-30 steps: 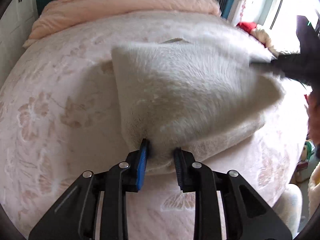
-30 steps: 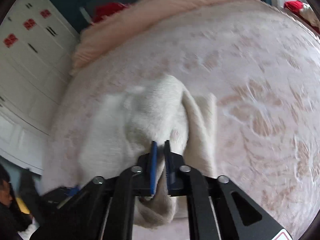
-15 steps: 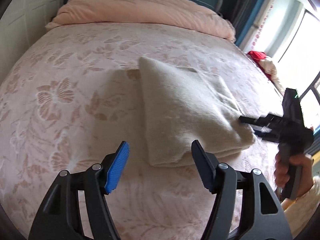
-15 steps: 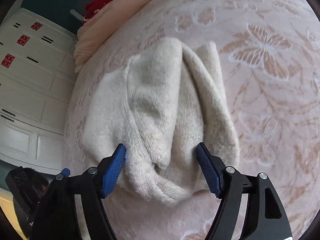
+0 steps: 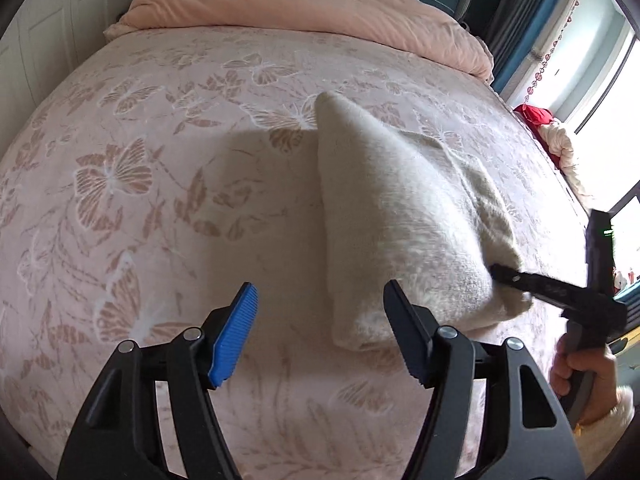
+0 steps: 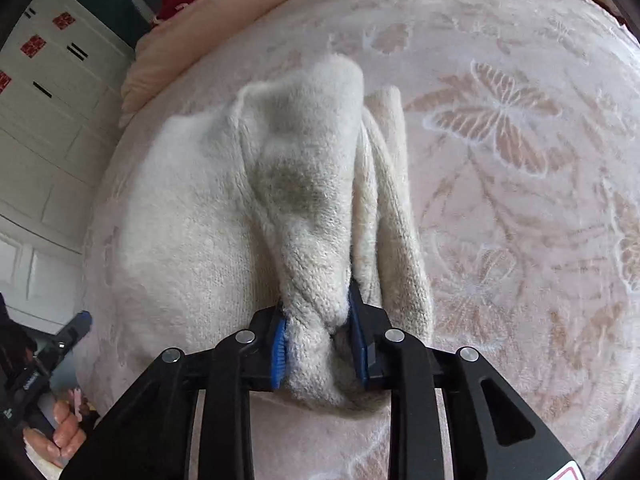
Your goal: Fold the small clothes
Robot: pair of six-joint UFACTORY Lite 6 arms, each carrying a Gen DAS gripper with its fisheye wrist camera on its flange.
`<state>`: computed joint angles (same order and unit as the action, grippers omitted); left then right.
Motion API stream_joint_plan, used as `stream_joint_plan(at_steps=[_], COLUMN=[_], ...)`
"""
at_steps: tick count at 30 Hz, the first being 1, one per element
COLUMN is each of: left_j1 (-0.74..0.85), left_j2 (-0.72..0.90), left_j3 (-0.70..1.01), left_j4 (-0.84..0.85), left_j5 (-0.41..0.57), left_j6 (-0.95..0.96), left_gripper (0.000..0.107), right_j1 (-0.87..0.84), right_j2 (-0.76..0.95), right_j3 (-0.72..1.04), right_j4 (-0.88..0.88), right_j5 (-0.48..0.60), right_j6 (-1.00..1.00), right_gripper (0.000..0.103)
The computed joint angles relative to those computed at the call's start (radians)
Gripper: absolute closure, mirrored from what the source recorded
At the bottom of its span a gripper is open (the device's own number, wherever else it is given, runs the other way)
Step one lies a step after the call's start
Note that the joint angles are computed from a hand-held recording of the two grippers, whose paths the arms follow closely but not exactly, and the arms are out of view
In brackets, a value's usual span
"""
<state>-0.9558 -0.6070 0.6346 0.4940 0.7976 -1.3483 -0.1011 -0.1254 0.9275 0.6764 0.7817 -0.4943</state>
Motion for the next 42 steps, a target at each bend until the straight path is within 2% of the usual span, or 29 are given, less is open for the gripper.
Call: stream_joint_plan(at_steps=[2, 4, 6, 8, 9, 10, 12, 16, 18, 20, 21, 24, 25, 28, 29, 30, 31, 32, 34, 35, 37, 39, 40, 41, 42], left_j1=[0.015, 0.058, 0.101, 0.150, 0.160, 0.174, 0.212, 0.212, 0.221, 0.223, 0.212, 0.194, 0.188, 0.156, 0.143, 0.132, 0.108, 0.095, 0.115, 0.125, 0.113, 0.096, 0.092, 0.096, 0.102], left_j2=[0.039, 0.135, 0.266, 0.420, 0.497, 0.575, 0.691, 0.657, 0.657, 0.644, 0.621, 0.471, 0.414, 0.263, 0.219, 0.201, 0.209, 0.236, 0.282, 0.297, 0.257, 0.191, 0.154, 0.130, 0.134], left_j3=[0.059, 0.151, 0.255, 0.345, 0.377, 0.405, 0.418, 0.367, 0.346, 0.340, 0.338, 0.276, 0.239, 0.112, 0.054, 0.025, -0.005, -0.021, -0.066, -0.082, -0.062, -0.022, 0.001, 0.033, 0.056], left_j4=[0.020, 0.028, 0.000, -0.023, -0.011, -0.018, -0.092, -0.043, -0.050, -0.094, -0.070, -0.088, -0.096, -0.132, -0.165, -0.171, -0.158, -0.146, -0.154, -0.166, -0.159, -0.170, -0.170, -0.164, -0.154], left_j5=[-0.013, -0.055, -0.084, -0.148, -0.159, -0.165, -0.215, -0.256, -0.285, -0.281, -0.263, -0.230, -0.222, -0.202, -0.208, -0.214, -0.212, -0.218, -0.277, -0.310, -0.259, -0.191, -0.170, -0.160, -0.159], left_j6=[0.009, 0.061, 0.122, 0.167, 0.154, 0.162, 0.213, 0.161, 0.154, 0.186, 0.165, 0.186, 0.179, 0.129, 0.116, 0.101, 0.054, 0.025, 0.028, 0.035, 0.026, 0.042, 0.049, 0.057, 0.054], left_gripper=[0.044, 0.043, 0.043, 0.043, 0.043, 0.044, 0.042, 0.038, 0.035, 0.034, 0.034, 0.036, 0.036, 0.035, 0.036, 0.036, 0.036, 0.034, 0.034, 0.034, 0.034, 0.036, 0.034, 0.028, 0.024], right_j1=[-0.002, 0.023, 0.079, 0.151, 0.190, 0.215, 0.232, 0.170, 0.164, 0.126, 0.105, 0.033, 0.008, -0.063, -0.087, -0.081, -0.036, 0.016, 0.073, 0.051, 0.013, -0.049, -0.078, -0.115, -0.121], right_j2=[-0.119, -0.103, 0.007, 0.131, 0.235, 0.315, 0.350, 0.143, 0.200, 0.197, 0.166, -0.031, -0.097, -0.244, -0.293, -0.307, -0.317, -0.301, -0.227, -0.242, -0.275, -0.337, -0.351, -0.329, -0.289], right_j3=[0.061, 0.177, 0.309, 0.375, 0.382, 0.362, 0.331, 0.247, 0.181, 0.135, 0.143, 0.101, 0.068, -0.048, -0.107, -0.145, -0.193, -0.242, -0.302, -0.313, -0.254, -0.203, -0.179, -0.141, -0.127], right_j4=[-0.039, -0.062, -0.072, -0.171, -0.259, -0.328, -0.341, -0.217, -0.265, -0.170, -0.138, -0.110, -0.120, -0.120, -0.103, -0.099, -0.132, -0.206, -0.241, -0.201, -0.194, -0.163, -0.145, -0.090, -0.055], right_j5=[-0.002, 0.023, 0.045, 0.010, -0.035, -0.091, -0.122, -0.090, -0.132, -0.148, -0.108, -0.030, -0.012, 0.069, 0.091, 0.087, 0.045, -0.028, -0.147, -0.143, -0.043, 0.043, 0.074, 0.090, 0.079], right_j6=[0.068, 0.089, 0.083, 0.139, 0.194, 0.239, 0.280, 0.177, 0.185, 0.112, 0.106, 0.126, 0.130, 0.119, 0.099, 0.091, 0.121, 0.179, 0.215, 0.179, 0.172, 0.132, 0.111, 0.059, 0.026], right_gripper=[0.073, 0.077, 0.085, 0.086, 0.087, 0.093, 0.094, 0.093, 0.096, 0.096, 0.095, 0.066, 0.059, 0.061, 0.066, 0.071, 0.078, 0.080, 0.080, 0.080, 0.077, 0.063, 0.046, 0.034, 0.031])
